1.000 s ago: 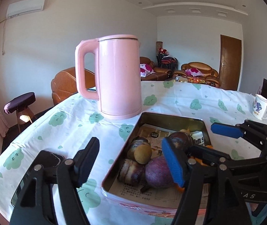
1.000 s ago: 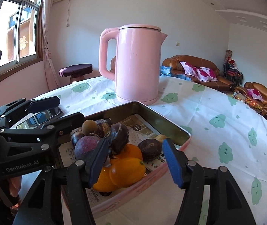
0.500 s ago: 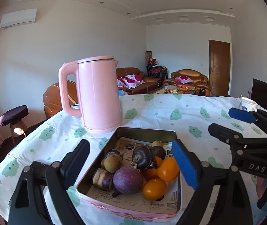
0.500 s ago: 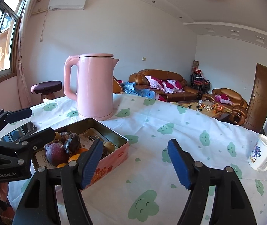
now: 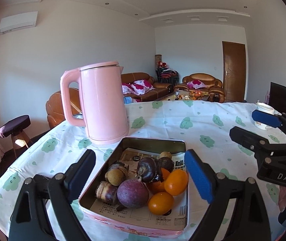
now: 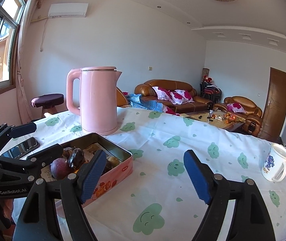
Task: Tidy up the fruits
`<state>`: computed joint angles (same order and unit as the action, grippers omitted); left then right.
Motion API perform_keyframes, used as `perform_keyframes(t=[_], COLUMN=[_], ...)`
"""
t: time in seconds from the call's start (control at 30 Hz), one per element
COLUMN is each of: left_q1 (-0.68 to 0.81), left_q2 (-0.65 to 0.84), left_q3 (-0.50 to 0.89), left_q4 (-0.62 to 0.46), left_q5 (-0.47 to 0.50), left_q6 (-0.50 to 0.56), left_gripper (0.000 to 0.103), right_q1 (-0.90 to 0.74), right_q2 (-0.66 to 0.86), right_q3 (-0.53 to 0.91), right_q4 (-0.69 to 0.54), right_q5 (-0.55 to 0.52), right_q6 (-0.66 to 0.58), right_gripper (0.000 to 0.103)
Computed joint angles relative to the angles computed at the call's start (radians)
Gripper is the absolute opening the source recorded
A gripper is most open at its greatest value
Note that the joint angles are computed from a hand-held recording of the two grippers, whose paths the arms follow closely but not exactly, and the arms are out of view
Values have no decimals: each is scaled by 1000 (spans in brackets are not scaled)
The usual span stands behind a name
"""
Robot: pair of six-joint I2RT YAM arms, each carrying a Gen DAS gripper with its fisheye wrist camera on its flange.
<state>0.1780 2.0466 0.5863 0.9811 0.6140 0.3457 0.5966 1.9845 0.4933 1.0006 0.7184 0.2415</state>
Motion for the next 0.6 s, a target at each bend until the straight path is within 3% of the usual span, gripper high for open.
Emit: perform_keyframes(t=[0.6], left_q1=[-2], left_q2=[-7], left_q3=[-7], left_q4=[-4], left_q5=[-1], left_q6=[12], left_gripper=[93], right_q1=[3], right_q2=[-11], right_q3=[-14], right_q4=[2], right_q5=[8], right_q6=[10], right_gripper=[81])
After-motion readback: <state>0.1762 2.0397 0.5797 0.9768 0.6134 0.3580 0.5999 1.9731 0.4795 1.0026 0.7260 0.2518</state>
